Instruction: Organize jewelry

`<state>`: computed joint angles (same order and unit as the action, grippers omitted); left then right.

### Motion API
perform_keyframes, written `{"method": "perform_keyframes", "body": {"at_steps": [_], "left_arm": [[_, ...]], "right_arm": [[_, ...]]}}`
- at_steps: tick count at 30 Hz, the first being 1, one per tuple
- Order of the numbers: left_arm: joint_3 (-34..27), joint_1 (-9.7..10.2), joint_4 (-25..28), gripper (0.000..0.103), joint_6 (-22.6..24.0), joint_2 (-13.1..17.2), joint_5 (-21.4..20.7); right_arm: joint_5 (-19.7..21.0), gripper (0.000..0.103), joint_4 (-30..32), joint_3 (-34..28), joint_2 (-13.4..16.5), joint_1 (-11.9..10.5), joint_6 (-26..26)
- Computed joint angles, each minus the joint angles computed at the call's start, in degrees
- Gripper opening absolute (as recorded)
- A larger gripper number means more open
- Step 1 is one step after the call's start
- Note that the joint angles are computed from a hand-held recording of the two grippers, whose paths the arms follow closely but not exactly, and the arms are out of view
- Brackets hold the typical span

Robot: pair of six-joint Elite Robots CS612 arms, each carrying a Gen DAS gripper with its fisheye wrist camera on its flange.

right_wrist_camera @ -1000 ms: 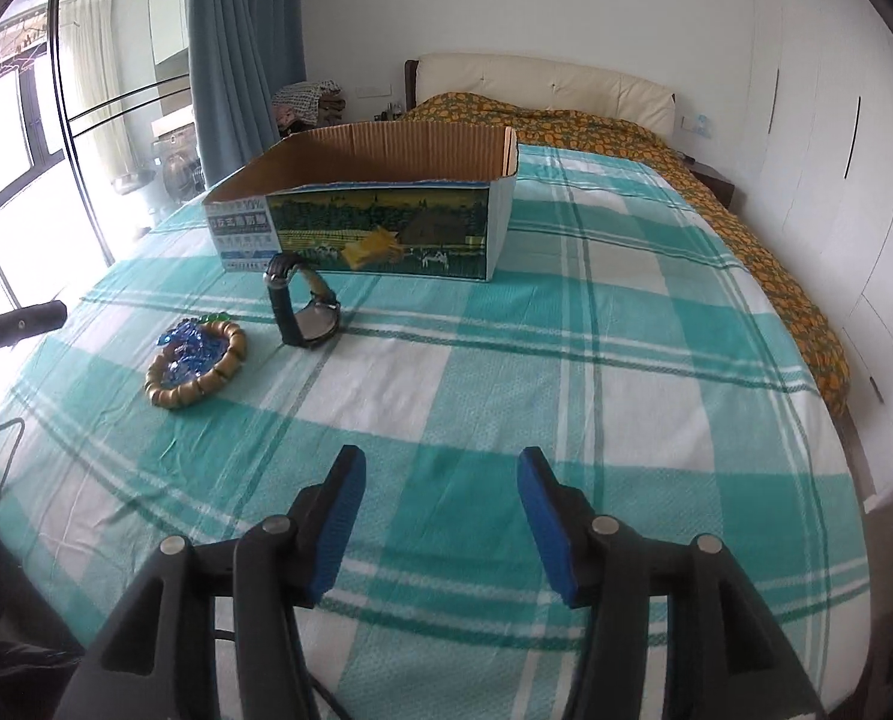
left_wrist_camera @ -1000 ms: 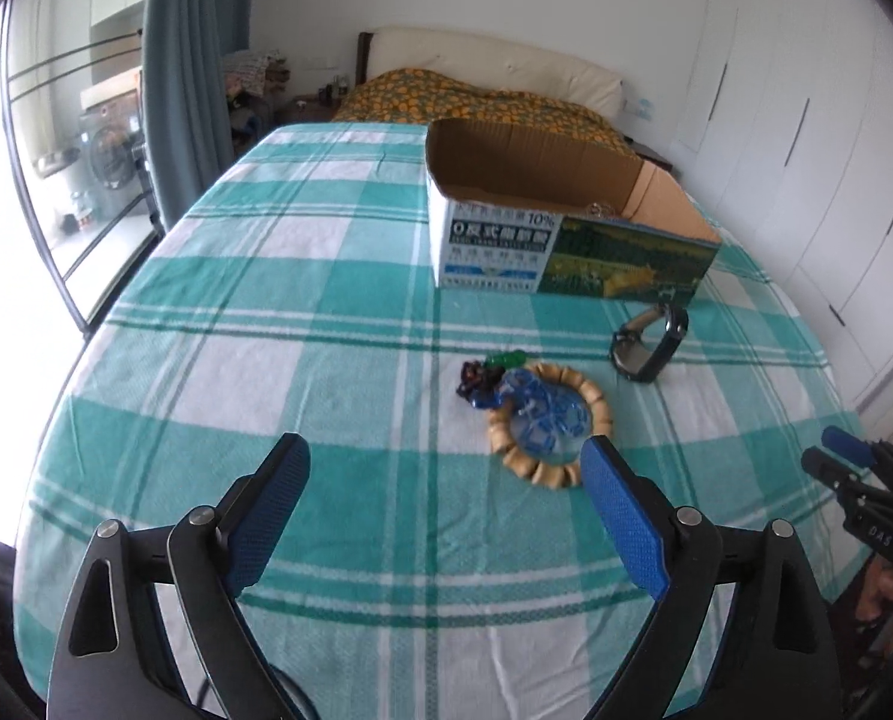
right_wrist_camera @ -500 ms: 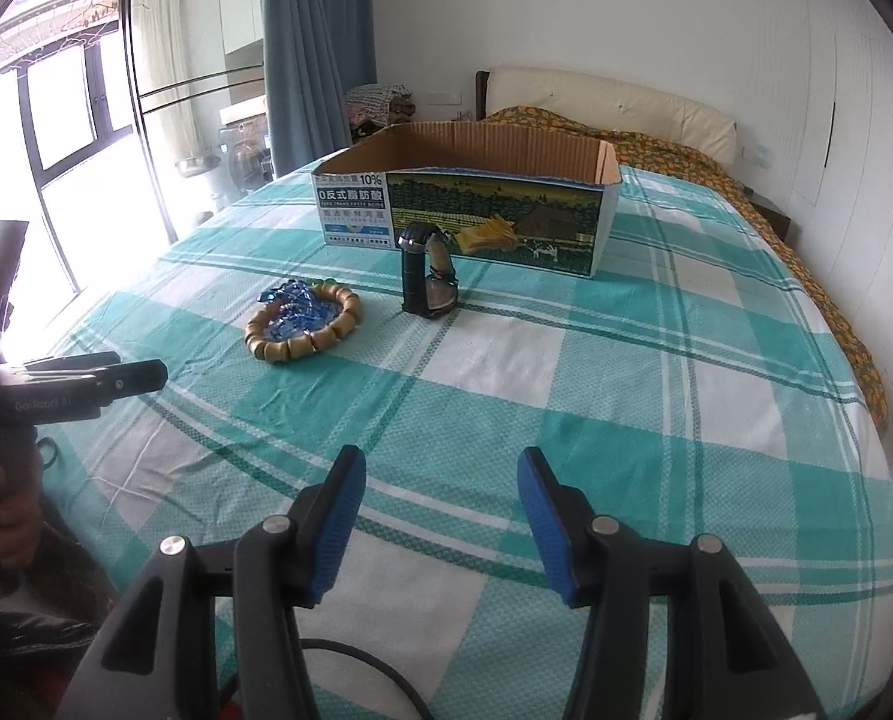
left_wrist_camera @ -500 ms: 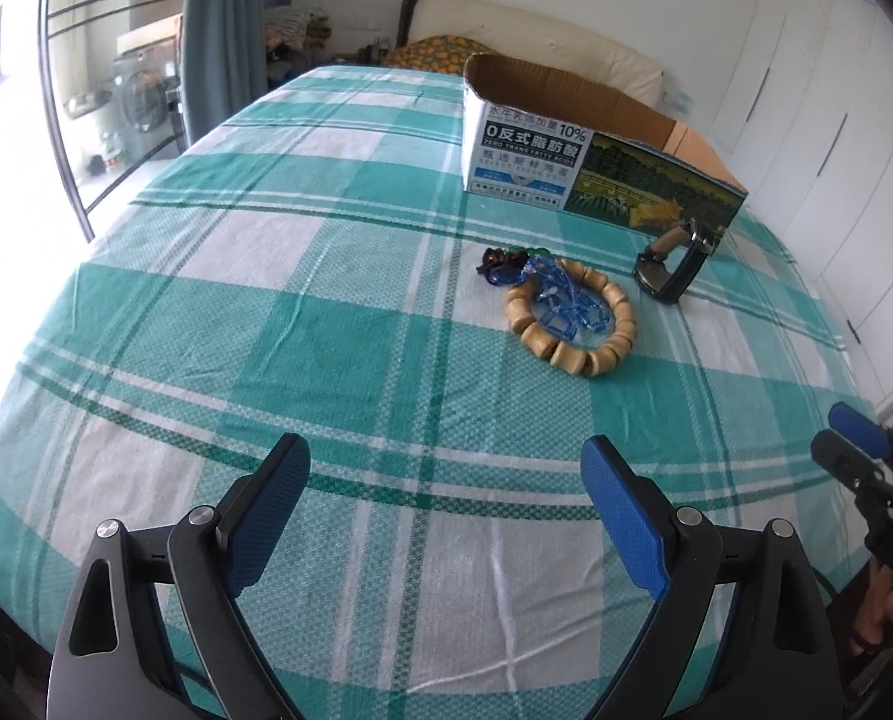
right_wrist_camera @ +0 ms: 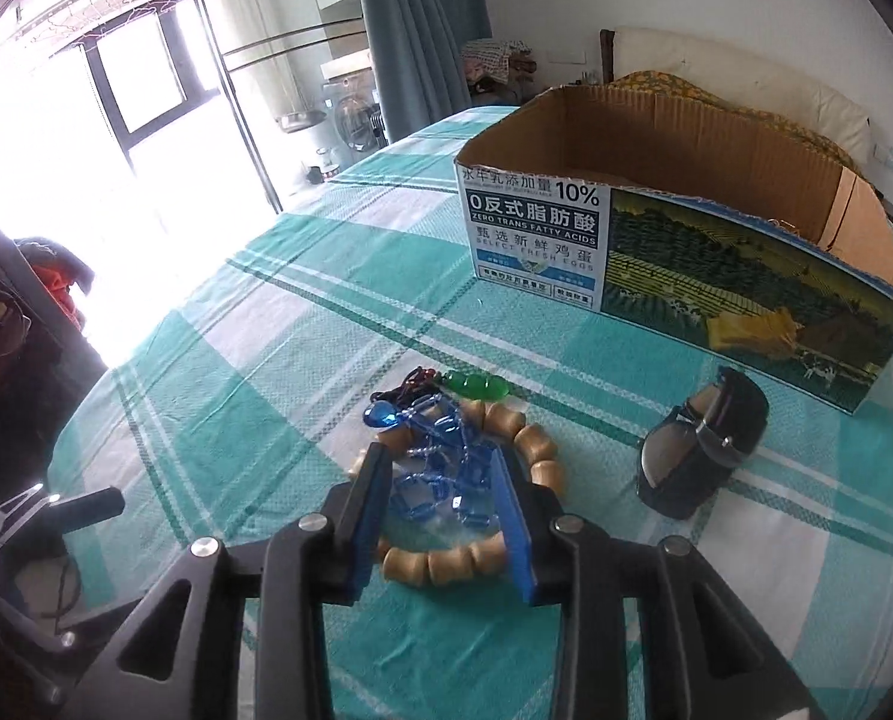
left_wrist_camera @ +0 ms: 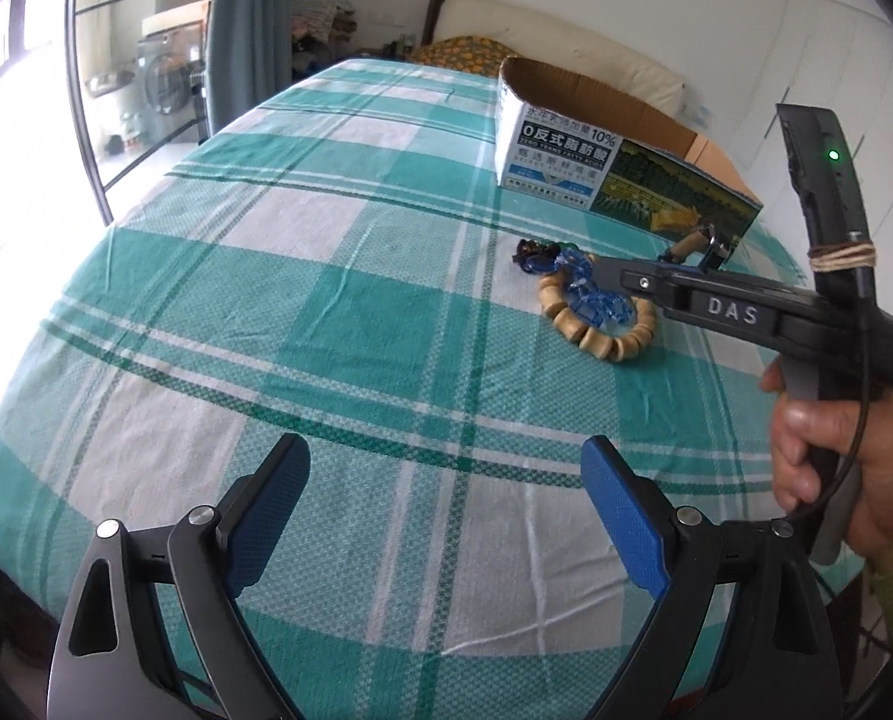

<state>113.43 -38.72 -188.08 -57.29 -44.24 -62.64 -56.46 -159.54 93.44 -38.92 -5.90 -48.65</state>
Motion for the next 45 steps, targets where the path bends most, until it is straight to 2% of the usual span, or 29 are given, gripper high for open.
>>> {"method": "perform_keyframes", "body": {"at_steps": [2,5,6,8,11,17,21,24,29,31,32,33,34,39,45], "left_arm": [[0.1,0.18,-0.1,0.092,-0.2,0.2,-0.8],[0.0,0.56,-0.4,0.092,-0.5,0.4,-1.9],[0.0,0.67,-0.4,0.092,-0.6,0.5,-2.1],[0.0,0.81,-0.4,0.092,-0.6,0.5,-2.1],[0.2,0.86,-0.6,0.092,-0.7,0.5,-1.8],[0.6,1.14,-0.1,0.092,-1.9,0.5,-2.3],[0.6,1.12,-0.2,0.092,-1.8,0.6,-2.2],[0.2,1.19,-0.4,0.092,-1.3,0.7,-2.4],[-0.4,0.99,-0.6,0.092,-0.3,1.0,-2.9],[-0.7,0.90,-0.2,0.092,0.1,1.0,-3.2],[-0.9,0.84,0.0,0.092,0.4,1.0,-3.2],[-0.9,0.74,0.3,0.092,0.6,0.9,-3.0],[-1.0,0.61,0.5,0.092,0.7,0.8,-2.7],[-1.6,0.37,1.9,0.093,0.7,0.8,-2.7],[-3.6,0.01,2.9,0.093,3.1,1.4,-3.3]], "right_arm": [[-1.2,0.029,0.9,-1.1,0.8,0.6,0.0],[-1.3,0.026,0.4,-1.5,1.2,1.0,-0.6],[-1.1,0.015,1.2,-1.5,1.0,1.1,-1.5],[-1.3,0.011,0.9,-0.9,0.5,1.2,-2.6],[1.8,0.011,0.8,0.7,-1.0,0.5,-2.7],[12.0,0.011,3.0,3.8,-5.8,-3.1,-0.9],[13.6,0.011,2.0,5.4,-8.0,-5.4,-0.8],[11.4,0.011,0.6,5.9,-8.3,-7.2,-0.3],[0.6,0.012,-8.3,6.1,-5.3,-9.3,3.0],[-3.2,0.018,-12.2,6.4,-3.8,-10.0,4.1],[-5.0,0.026,-13.1,6.7,-3.4,-10.5,4.8],[-5.8,0.049,-14.6,7.2,-3.2,-11.1,5.8],[-5.4,0.057,-16.9,8.2,-3.1,-12.0,6.8],[-6.6,0.058,-24.8,12.2,-3.2,-14.9,9.7],[-8.5,0.058,-29.0,14.4,-2.6,-15.1,11.2]]}}
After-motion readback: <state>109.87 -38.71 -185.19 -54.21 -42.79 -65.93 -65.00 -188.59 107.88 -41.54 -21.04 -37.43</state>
